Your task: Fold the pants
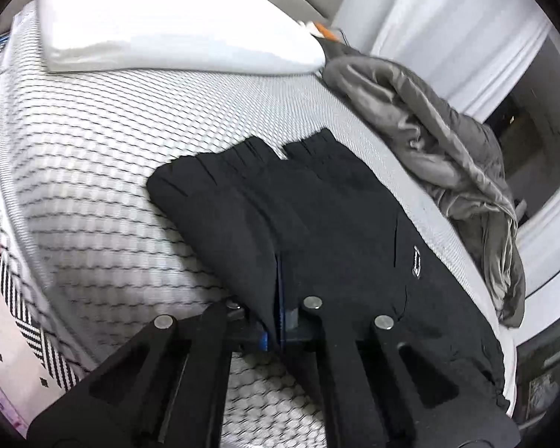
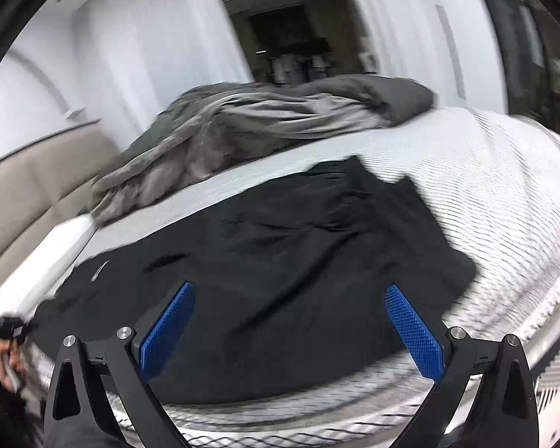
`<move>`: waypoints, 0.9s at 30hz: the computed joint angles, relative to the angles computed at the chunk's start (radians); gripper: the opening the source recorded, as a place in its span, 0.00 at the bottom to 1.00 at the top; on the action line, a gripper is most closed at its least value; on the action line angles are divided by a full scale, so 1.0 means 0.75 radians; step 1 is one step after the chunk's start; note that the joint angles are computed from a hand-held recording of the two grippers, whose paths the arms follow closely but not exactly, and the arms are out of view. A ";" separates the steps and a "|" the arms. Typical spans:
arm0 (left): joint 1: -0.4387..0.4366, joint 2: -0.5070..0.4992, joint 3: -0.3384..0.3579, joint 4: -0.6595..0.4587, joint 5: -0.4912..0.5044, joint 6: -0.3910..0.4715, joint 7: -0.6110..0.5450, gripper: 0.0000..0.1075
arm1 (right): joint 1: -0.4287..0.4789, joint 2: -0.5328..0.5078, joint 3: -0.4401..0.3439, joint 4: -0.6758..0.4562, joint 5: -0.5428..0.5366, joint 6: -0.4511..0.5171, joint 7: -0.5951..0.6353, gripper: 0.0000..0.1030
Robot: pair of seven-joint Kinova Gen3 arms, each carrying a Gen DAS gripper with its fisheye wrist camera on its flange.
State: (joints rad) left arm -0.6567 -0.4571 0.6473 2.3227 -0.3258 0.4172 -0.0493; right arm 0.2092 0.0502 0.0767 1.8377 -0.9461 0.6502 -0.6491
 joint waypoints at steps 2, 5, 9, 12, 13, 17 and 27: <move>0.002 -0.003 0.007 -0.013 -0.015 0.034 -0.017 0.01 | 0.071 0.023 -0.006 -0.020 0.029 0.000 -0.108 1.00; -0.006 -0.024 0.046 -0.027 -0.042 0.078 -0.020 0.01 | 0.202 0.086 -0.014 -0.083 0.047 0.107 -0.261 0.96; 0.024 -0.030 0.041 -0.035 -0.019 0.102 -0.010 0.01 | 0.380 0.226 -0.097 -0.172 -0.052 0.314 -0.329 0.82; 0.051 -0.033 0.025 -0.030 -0.007 0.116 -0.002 0.01 | 0.346 0.315 -0.060 -0.257 -0.070 0.434 -0.366 0.79; 0.053 -0.034 0.026 -0.028 -0.009 0.115 0.002 0.01 | 0.325 0.333 -0.057 -0.277 -0.081 0.434 -0.361 0.77; 0.068 -0.060 0.028 -0.020 -0.021 0.117 -0.001 0.01 | 0.454 0.300 -0.198 -0.233 -0.230 0.375 -0.205 0.63; 0.132 -0.024 -0.031 0.000 -0.032 0.089 -0.015 0.01 | 0.265 0.356 -0.076 -0.319 0.045 0.327 -0.519 0.13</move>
State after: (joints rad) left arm -0.5580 -0.4749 0.6243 2.3223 -0.3498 0.4839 -0.0607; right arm 0.4081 0.3175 0.0200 1.5987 -0.9126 0.8952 -1.0380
